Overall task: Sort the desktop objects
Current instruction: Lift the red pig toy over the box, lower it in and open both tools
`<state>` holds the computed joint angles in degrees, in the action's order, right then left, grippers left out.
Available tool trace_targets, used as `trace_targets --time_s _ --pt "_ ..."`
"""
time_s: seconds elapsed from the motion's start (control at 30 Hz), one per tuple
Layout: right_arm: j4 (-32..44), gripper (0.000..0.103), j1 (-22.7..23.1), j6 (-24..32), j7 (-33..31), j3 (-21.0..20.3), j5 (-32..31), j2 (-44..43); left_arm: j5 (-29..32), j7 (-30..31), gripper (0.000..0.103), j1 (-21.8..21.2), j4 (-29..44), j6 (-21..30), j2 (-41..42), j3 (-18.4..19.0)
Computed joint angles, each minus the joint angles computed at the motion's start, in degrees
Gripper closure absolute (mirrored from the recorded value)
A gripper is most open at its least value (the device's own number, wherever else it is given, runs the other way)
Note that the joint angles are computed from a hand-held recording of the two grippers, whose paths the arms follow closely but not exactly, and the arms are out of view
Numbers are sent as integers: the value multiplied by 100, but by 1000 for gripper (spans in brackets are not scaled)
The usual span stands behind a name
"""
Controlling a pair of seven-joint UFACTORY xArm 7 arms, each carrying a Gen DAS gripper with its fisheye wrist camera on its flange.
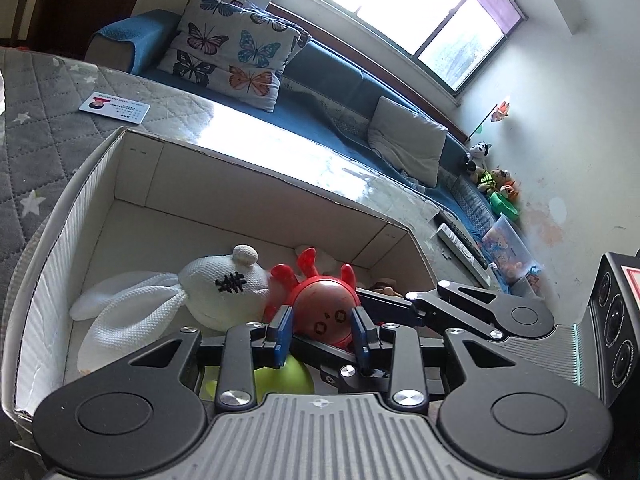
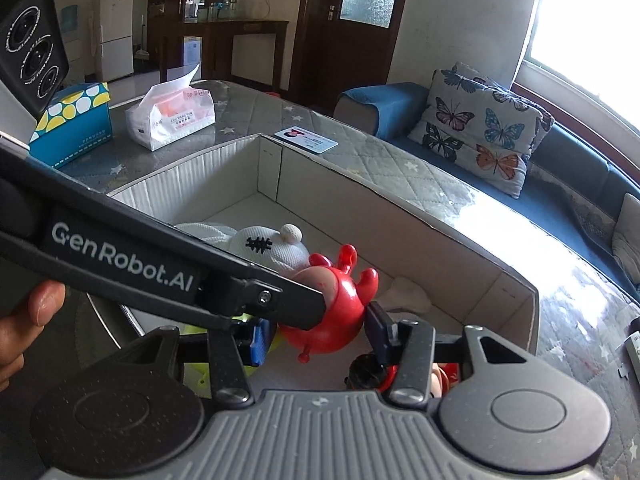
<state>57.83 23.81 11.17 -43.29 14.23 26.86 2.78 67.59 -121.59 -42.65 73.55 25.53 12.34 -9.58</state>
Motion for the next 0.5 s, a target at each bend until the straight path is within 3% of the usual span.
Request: trace_targets --time_s 0.5 --pt "-94 53 51 -46 -6 -45 114 -106 -343 455 68 -144 138 629 -38 -134"
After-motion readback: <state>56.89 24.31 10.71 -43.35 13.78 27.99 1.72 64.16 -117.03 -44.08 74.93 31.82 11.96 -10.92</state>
